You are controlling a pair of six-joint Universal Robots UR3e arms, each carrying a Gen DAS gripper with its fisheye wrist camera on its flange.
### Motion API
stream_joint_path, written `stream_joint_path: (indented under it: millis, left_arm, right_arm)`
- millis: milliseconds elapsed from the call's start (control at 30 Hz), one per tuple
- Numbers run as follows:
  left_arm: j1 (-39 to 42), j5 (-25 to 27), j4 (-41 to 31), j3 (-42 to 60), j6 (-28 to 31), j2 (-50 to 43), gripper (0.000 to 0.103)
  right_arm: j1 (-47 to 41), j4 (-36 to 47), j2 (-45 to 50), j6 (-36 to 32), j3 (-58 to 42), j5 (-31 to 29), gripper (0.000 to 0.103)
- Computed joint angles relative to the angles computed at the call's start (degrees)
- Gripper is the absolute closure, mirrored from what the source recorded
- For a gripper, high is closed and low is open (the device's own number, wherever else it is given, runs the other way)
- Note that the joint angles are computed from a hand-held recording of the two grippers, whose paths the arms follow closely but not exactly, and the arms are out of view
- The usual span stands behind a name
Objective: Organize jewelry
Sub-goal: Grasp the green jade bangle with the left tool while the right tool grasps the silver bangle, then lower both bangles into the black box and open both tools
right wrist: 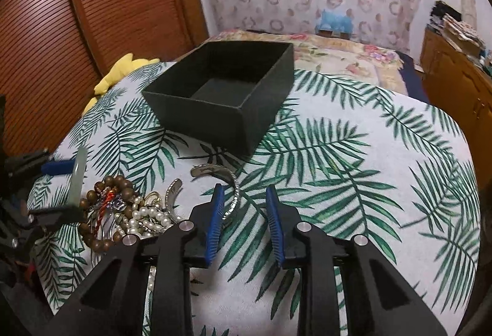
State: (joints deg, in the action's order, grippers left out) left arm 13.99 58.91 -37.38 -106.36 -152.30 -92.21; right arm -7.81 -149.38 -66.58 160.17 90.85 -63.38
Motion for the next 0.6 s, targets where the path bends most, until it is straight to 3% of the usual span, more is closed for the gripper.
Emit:
stream_joint_path:
  millis: [433,600]
  left_arm:
    - [-4.3,6.6,0.0,10.4,-6.2,-7.5,0.034]
    - [-4.8,6.3,-2.9,16.5,-6.8,-10.8,0.034]
  right_arm:
    - [1.3,7.1,4.6,-8.3,-8.1,-1.7,0.097]
    - [0.2,8.0,3.9,-8.6,-8.5,-1.0,0.098]
